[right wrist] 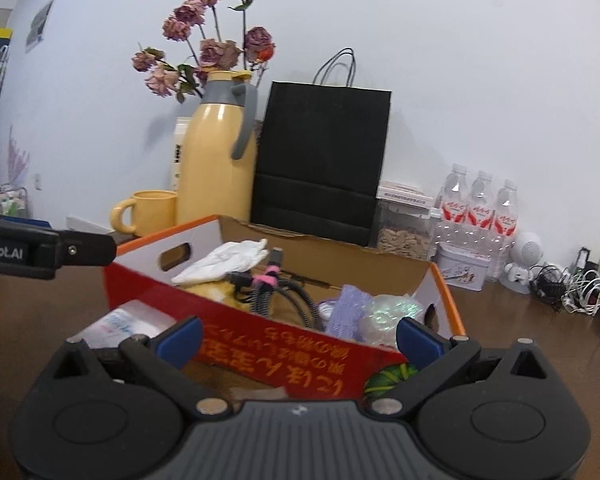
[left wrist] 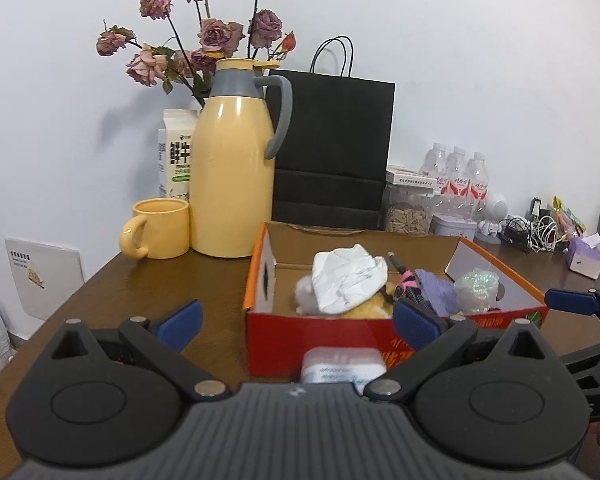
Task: Organize objects
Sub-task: 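Move both tools back from the box toward the black cable and cotton-bud container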
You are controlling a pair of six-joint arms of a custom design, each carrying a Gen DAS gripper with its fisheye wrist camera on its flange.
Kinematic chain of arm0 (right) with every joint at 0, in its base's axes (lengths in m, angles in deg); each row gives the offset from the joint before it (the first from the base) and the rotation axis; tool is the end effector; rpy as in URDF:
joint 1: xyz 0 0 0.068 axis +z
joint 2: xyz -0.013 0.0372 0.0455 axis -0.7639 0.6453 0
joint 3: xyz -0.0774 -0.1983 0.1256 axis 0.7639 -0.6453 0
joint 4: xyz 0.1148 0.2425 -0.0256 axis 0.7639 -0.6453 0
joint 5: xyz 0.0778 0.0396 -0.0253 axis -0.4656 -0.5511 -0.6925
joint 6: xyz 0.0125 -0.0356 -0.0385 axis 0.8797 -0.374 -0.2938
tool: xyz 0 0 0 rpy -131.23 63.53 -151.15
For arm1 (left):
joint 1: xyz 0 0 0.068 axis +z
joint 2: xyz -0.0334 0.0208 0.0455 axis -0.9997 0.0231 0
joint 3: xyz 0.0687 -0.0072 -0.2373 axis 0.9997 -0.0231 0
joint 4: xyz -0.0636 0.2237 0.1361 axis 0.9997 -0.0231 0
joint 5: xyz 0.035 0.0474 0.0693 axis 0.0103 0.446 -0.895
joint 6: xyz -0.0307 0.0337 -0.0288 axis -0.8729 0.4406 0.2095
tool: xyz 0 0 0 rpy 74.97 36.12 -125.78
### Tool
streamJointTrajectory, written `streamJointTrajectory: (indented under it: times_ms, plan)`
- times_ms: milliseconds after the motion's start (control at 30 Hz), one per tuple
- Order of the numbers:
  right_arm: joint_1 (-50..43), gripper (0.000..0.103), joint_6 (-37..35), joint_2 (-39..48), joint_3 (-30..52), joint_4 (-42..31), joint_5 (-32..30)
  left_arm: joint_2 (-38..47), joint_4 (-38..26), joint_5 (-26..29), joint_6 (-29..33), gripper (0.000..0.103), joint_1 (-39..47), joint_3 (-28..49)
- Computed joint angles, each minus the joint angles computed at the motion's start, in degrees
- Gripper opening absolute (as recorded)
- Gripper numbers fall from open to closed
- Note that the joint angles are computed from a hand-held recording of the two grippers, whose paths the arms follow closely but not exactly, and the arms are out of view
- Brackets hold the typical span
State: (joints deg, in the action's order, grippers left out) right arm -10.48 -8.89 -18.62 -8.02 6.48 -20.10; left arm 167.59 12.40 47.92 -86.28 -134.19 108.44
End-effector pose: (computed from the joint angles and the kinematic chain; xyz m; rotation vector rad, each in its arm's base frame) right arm 0.1206 0.0658 0.1428 0.0465 1.9213 -0.2113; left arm 0.2214 -0.2131 0.1880 0.4366 1.8849 -0.4107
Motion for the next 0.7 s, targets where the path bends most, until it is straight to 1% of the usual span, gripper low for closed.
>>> streamJointTrajectory:
  times_ms: [67,133,267,433,600,667,700]
  plan:
    - [2.91,0.103,2.53,0.76,1.15,-2.9,0.82,-2.66,-1.94,0.12,0.2,0.103,0.65,-1.27]
    - [6.1,0.103,5.67,3.81,2.44,-4.66,1.55,-5.47,-3.79,0.11,0.54,0.103,1.2,-2.69]
    - [10.25,0.103,11.08,9.63,4.5,-7.44,-0.11,-10.96,-7.45,0.81,1.01,0.103,2.88,-5.69]
    - [13.83,0.103,17.05,19.9,6.64,-5.49,-0.74,-15.25,-11.2,1.67,0.71,0.103,5.01,-8.52]
    - [12.55,0.103,18.04,27.0,8.06,-1.64,-4.87,-18.14,-13.39,2.95,-0.02,0.103,6.86,-10.81]
    - [11.72,0.101,18.22,29.68,8.9,-0.56,-6.25,-18.91,-14.32,3.38,-0.14,0.103,7.45,-11.45]
    - [11.12,0.098,18.04,30.8,9.2,0.07,-7.04,-19.18,-14.57,3.57,-0.33,0.103,7.68,-11.77]
